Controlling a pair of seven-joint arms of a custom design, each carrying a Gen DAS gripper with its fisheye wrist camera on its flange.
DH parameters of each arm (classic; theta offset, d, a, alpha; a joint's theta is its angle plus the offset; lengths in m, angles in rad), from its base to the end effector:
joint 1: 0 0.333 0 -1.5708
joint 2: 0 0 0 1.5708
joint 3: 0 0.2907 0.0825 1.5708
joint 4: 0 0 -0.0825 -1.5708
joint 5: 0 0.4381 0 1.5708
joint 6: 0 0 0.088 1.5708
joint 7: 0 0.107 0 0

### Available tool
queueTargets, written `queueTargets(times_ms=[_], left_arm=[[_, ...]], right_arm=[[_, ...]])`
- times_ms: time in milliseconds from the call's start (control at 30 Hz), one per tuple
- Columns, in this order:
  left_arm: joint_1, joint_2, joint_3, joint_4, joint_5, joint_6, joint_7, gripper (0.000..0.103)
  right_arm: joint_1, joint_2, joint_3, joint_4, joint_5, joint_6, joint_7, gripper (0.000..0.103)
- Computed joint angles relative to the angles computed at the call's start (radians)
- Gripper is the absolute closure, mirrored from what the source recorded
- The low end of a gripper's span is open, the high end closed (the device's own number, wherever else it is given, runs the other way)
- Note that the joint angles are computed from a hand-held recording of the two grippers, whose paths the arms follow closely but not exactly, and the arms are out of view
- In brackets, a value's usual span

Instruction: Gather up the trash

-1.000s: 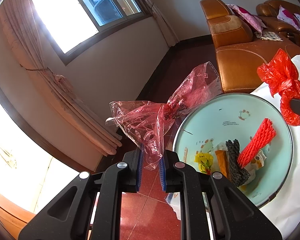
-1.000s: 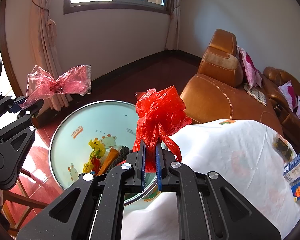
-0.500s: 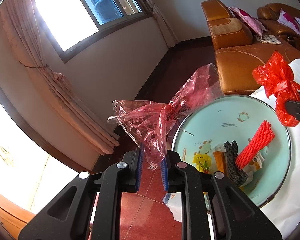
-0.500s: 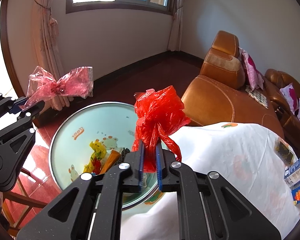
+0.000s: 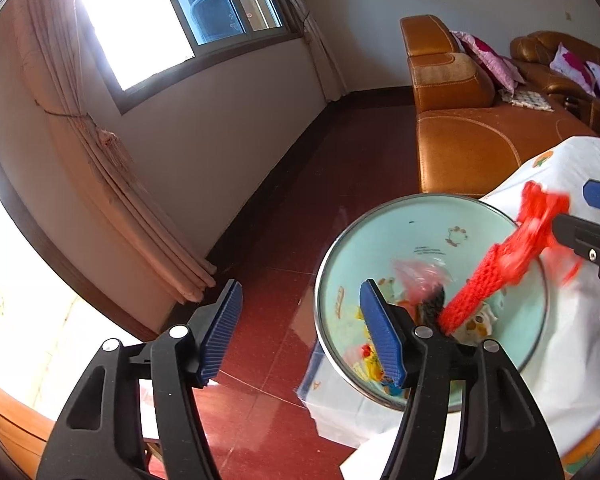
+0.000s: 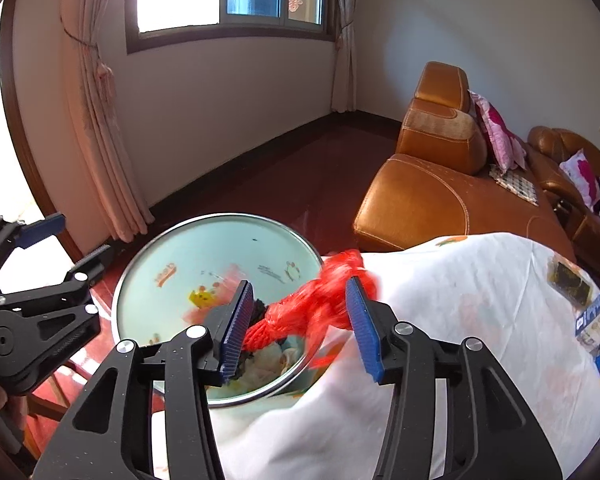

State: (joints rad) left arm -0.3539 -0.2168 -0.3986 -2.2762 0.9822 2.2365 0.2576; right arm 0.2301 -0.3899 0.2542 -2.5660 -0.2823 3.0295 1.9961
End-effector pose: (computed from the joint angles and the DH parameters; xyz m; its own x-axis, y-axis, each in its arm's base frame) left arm 0.4217 -0.3639 0.4163 0.1164 -0.9417 -0.3157 -0.6818 0.1553 -0.7148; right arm 0.4426 0.2574 0.4370 0.3401 -0.9404 0.0074 -0.6153 -0.2285 -0.7545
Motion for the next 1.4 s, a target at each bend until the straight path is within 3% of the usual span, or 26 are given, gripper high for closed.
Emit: queueTargets(times_ms=[67, 233, 300, 400, 467, 567, 733, 800, 933, 1033, 1400], left_arm=[[-0.002, -0.018, -0.005, -0.01, 0.004, -0.011, -0.02, 0.035], [0.0, -0.057, -0.012, -0.03, 0.001, -0.046, -0.032, 0.034], [0.007, -0.069, -0.015, -0.037, -0.004, -0.064, -0.042, 0.032], [0.018, -0.09, -0.011, -0.053, -0.015, -0.064, -0.054, 0.031], [0.028, -0.104, -0.015, -0.062, -0.01, -0.075, -0.068, 0.031], [0.037, -0.118, -0.021, -0.068, 0.0, -0.075, -0.076, 0.026], [0.039, -0.14, -0.034, -0.073, 0.013, -0.068, -0.11, 0.022], [0.034, -0.165, -0.046, -0.079, 0.022, -0.051, -0.135, 0.02], [0.025, -0.195, -0.083, -0.078, 0.05, -0.057, -0.158, 0.013], [0.011, -0.208, -0.101, -0.074, 0.052, -0.056, -0.164, 0.013], [-0.013, -0.233, -0.128, -0.079, 0.043, -0.08, -0.16, 0.011]], right_arm=[[0.064, -0.017, -0.053, -0.021, 0.037, 0.018, -0.054, 0.051], [0.042, -0.026, -0.018, -0.016, 0.037, 0.024, -0.068, 0.049], [0.106, -0.02, -0.08, -0.018, 0.089, 0.054, -0.108, 0.047], [0.085, -0.008, -0.052, -0.009, 0.085, 0.064, -0.131, 0.047], [0.129, -0.005, -0.094, -0.01, 0.122, 0.074, -0.166, 0.047], [0.053, -0.031, -0.022, -0.022, 0.105, 0.079, -0.138, 0.047], [-0.164, -0.14, 0.134, -0.086, 0.058, 0.068, 0.042, 0.047], [-0.184, -0.197, 0.14, -0.122, 0.044, 0.054, 0.083, 0.046], [-0.18, -0.331, 0.13, -0.215, 0.033, 0.044, 0.127, 0.041], [-0.123, -0.411, 0.079, -0.273, 0.047, 0.031, 0.127, 0.04], [-0.04, -0.562, 0.045, -0.357, 0.079, 0.021, 0.111, 0.037]])
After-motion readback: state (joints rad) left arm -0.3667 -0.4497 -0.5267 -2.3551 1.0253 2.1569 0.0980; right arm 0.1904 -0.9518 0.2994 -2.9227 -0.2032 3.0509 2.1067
